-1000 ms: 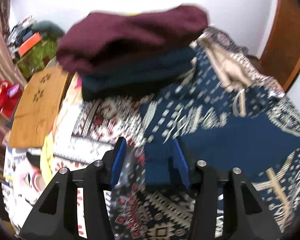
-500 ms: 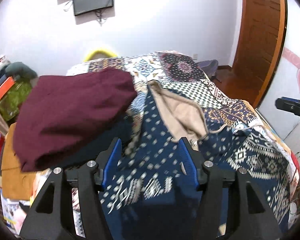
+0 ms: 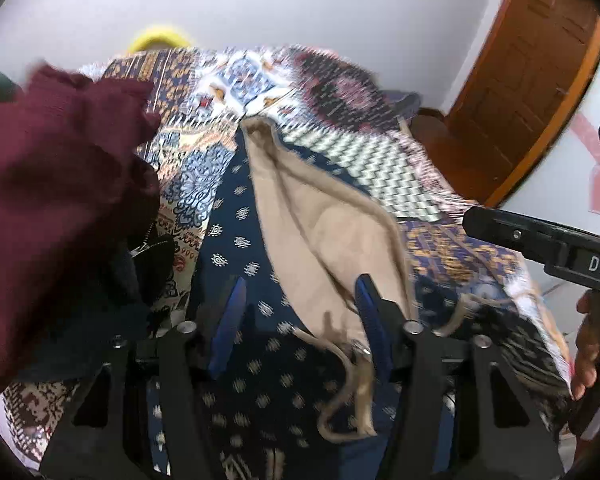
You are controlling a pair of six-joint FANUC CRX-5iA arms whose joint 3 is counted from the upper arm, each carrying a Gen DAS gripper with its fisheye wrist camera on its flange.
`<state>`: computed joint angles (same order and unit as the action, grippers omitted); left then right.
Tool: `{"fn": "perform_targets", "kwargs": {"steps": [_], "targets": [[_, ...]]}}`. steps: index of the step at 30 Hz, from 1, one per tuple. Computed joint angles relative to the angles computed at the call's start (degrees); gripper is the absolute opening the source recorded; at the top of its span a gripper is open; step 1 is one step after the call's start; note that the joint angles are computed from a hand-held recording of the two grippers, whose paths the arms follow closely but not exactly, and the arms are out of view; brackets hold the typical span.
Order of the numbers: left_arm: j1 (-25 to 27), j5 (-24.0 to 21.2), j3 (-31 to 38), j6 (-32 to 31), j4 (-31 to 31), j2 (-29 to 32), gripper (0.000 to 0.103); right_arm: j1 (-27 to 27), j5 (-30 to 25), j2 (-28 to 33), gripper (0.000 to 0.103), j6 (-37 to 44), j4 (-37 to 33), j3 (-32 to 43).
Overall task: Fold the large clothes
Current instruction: 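Grasp the beige-lined hood with the left gripper while the right gripper grasps the hood edge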
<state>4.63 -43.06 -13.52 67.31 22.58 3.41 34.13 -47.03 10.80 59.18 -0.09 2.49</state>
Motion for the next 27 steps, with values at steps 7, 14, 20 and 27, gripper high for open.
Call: {"fn": "perform_targets", "kwargs": {"steps": [7, 14, 20, 27], "targets": [[-2.8, 0.2, 6.6, 13.4, -15.5, 6.7, 0.036, -3.1, -5.4, 8.0, 0.052, 4.5, -7.7, 7.1], [-3.3, 2.7, 5.5, 14.9, -17.5, 7.1, 0.033, -2.4, -4.8, 9.7, 0.008, 6.3, -7.0, 6.5], [-3.6, -0.5, 7.2, 15.2, -18.8, 7.1, 0.004, -0.6, 0.6, 2.0, 0.006, 3.8, -2.5, -0.4], [-2.1, 0.7, 0.6, 8.7, -12.5, -3.3, 0.003, 2.4, 3.3, -9.6, 0.005, 1.0, 0.9, -7.8]]}}
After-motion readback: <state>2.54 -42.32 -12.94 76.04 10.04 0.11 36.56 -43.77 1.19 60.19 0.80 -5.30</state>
